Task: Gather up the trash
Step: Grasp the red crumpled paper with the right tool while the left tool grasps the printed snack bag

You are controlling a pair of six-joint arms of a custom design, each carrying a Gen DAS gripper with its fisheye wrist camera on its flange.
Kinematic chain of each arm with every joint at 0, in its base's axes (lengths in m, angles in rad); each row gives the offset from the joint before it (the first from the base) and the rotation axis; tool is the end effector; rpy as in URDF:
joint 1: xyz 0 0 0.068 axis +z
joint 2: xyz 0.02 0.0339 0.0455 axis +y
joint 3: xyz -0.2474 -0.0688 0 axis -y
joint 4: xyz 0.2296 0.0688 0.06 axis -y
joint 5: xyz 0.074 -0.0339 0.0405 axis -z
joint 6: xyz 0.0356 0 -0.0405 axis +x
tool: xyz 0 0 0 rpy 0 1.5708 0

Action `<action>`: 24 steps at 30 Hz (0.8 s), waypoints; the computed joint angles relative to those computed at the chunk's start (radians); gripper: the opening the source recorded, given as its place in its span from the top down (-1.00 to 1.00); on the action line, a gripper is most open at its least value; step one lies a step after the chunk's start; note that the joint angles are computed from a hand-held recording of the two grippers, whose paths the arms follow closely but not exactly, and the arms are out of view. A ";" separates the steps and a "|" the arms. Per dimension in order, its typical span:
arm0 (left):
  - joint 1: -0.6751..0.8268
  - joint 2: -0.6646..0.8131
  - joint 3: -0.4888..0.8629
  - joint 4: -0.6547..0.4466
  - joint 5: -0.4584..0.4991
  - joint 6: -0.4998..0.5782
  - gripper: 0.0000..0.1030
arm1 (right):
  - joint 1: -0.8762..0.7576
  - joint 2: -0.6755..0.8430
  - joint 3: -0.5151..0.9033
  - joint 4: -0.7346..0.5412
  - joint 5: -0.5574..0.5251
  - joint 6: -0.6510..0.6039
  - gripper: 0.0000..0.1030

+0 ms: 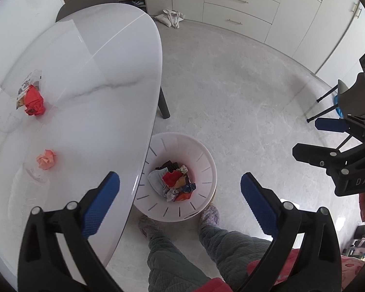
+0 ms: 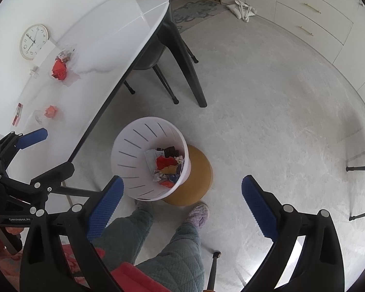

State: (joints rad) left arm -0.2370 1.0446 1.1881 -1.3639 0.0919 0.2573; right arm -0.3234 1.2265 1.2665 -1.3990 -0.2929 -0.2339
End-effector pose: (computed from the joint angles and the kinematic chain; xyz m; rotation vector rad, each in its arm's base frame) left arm 0.1470 -0.0389 0.3169 0.7040 2.6976 -0.1232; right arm 0.1798 -0.0494 0.3098 0.0826 2.8406 0.3199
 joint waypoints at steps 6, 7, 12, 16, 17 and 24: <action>0.107 0.015 0.062 -0.033 0.023 0.040 -0.85 | 0.094 0.016 0.065 0.006 -0.007 0.078 -0.88; 0.154 0.025 0.088 -0.047 0.038 0.065 -0.85 | 0.125 0.027 0.086 0.012 -0.009 0.101 -0.88; 0.475 0.132 0.271 -0.101 0.130 0.252 -0.85 | 0.342 0.131 0.212 0.088 -0.002 0.243 -0.88; 0.690 0.277 0.436 -0.112 0.178 0.363 -0.85 | 0.516 0.276 0.346 0.154 0.017 0.334 -0.88; 0.733 0.315 0.473 -0.108 0.183 0.382 -0.85 | 0.553 0.321 0.392 0.163 0.021 0.349 -0.88; 0.920 0.590 0.739 -0.123 0.206 0.451 -0.85 | 0.752 0.670 0.795 0.152 0.052 0.411 -0.88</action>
